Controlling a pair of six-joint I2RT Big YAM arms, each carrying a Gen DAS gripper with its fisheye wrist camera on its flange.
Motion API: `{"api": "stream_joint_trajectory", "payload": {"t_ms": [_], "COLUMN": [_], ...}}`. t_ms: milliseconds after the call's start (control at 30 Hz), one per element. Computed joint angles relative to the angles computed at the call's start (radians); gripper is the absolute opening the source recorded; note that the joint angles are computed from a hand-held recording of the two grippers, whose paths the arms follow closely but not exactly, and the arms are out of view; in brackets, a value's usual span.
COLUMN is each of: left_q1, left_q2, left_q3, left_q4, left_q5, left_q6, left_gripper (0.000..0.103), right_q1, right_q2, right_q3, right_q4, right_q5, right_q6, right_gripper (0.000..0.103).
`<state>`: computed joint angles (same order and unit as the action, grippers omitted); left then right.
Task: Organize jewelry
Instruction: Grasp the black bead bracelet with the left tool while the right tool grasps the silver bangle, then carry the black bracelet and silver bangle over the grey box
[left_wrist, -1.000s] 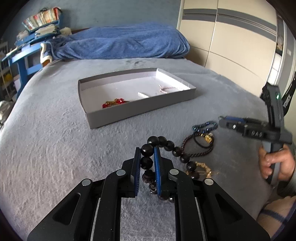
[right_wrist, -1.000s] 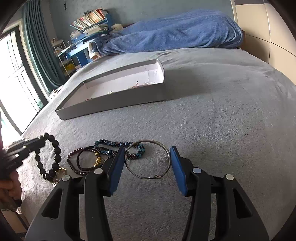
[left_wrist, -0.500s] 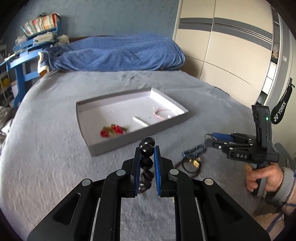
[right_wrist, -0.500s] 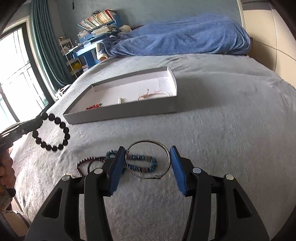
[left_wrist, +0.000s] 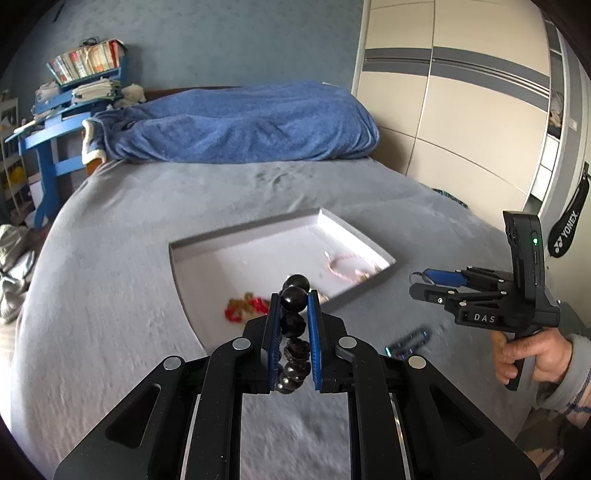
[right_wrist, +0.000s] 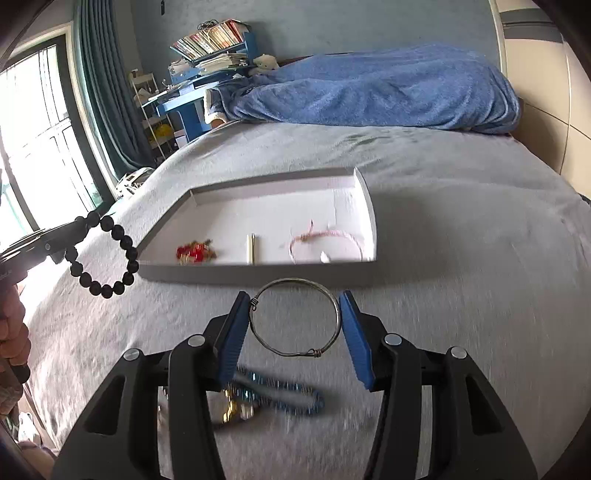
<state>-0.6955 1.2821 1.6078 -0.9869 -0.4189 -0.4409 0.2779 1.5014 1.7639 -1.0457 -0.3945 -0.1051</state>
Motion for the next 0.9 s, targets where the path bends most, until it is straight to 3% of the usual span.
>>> {"api": "stream_joint_trajectory", "payload": {"t_ms": [367,667,900], "left_q1": [0.11,0.188,0.231], "left_q2": [0.119,0.217,0.248], "left_q3": [0.163,0.239,0.217], "left_q4": [-0.027,-0.036,-0.033], "left_q5": [0.049,0.085,0.114], "left_q6": [0.099,0.112,0.098], "left_gripper": [0.015,0.015,0.015], "right_q1": [0.035,0.077,0.09], "right_q2": [0.223,0.424,0.511], "right_q3": [0.312,0.584,0.672], "right_q4": [-0.121,-0.258,-0.32], "right_q5": [0.012,0.063,0.122], "right_q6": [-0.007,-0.04,-0.058], "right_gripper": [0.05,0.05,0.05]}}
